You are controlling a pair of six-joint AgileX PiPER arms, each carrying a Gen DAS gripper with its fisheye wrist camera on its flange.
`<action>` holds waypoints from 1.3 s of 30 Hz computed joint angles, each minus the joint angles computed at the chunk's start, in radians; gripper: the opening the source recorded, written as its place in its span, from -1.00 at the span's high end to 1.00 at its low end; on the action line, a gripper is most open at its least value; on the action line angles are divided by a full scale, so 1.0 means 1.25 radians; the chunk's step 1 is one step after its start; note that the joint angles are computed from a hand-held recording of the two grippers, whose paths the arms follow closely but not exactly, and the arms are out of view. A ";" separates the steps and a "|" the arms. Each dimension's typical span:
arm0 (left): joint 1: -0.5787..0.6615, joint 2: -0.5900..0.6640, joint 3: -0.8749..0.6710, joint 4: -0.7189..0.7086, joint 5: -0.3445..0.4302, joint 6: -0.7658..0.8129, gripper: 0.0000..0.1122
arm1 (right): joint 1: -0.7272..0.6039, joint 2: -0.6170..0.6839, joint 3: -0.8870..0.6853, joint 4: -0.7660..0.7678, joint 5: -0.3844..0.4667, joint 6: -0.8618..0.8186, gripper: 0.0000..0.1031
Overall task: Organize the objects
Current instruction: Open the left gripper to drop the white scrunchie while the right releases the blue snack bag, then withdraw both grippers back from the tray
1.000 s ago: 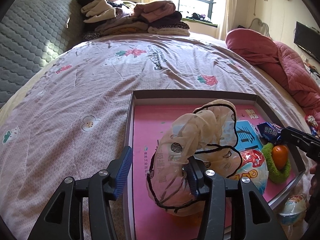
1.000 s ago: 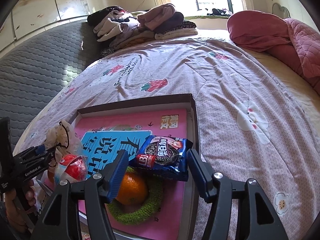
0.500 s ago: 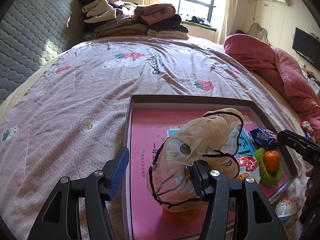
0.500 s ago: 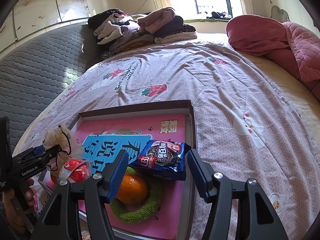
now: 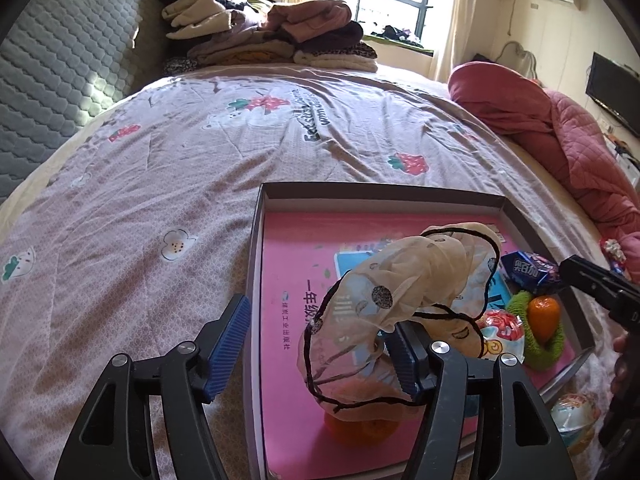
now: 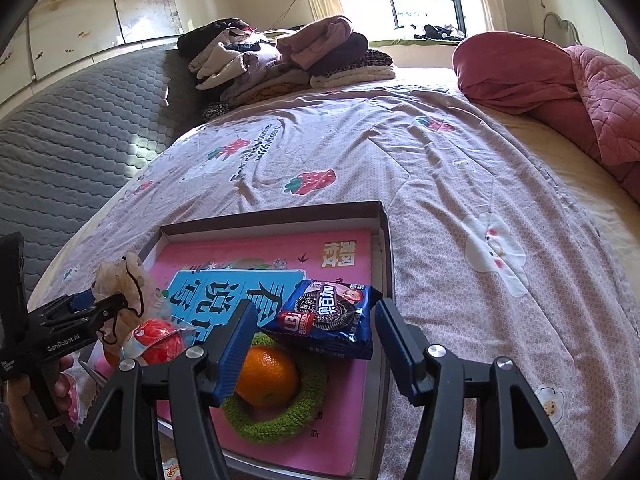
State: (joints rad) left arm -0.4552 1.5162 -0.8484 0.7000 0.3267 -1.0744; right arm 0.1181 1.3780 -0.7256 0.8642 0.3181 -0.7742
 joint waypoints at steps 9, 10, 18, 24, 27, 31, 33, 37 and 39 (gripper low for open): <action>-0.018 0.006 -0.054 -0.140 0.108 0.153 -0.20 | -0.010 -0.003 -0.001 0.004 0.013 -0.002 -0.18; -0.022 0.008 -0.056 -0.136 0.115 0.150 -0.21 | -0.012 -0.004 -0.003 0.005 0.018 -0.003 -0.18; -0.047 0.012 -0.089 -0.141 0.205 0.153 -0.21 | -0.026 -0.050 -0.004 0.010 0.068 -0.003 -0.18; -0.085 0.004 -0.074 -0.091 0.242 0.088 -0.21 | -0.041 -0.107 0.003 0.007 0.121 0.012 -0.18; -0.106 -0.020 -0.054 -0.068 0.255 0.049 -0.21 | -0.053 -0.139 0.008 0.005 0.145 0.016 -0.18; -0.147 -0.045 -0.041 -0.026 0.298 -0.001 -0.21 | -0.070 -0.170 0.015 0.012 0.171 0.019 -0.18; -0.169 -0.060 -0.029 -0.004 0.313 -0.032 -0.21 | -0.082 -0.182 0.018 0.016 0.186 0.017 -0.18; -0.217 -0.068 -0.014 0.051 0.348 -0.101 -0.21 | -0.102 -0.202 0.028 0.031 0.209 0.011 -0.18; -0.227 -0.072 -0.009 0.043 0.349 -0.098 -0.21 | -0.108 -0.210 0.031 0.031 0.216 0.010 -0.18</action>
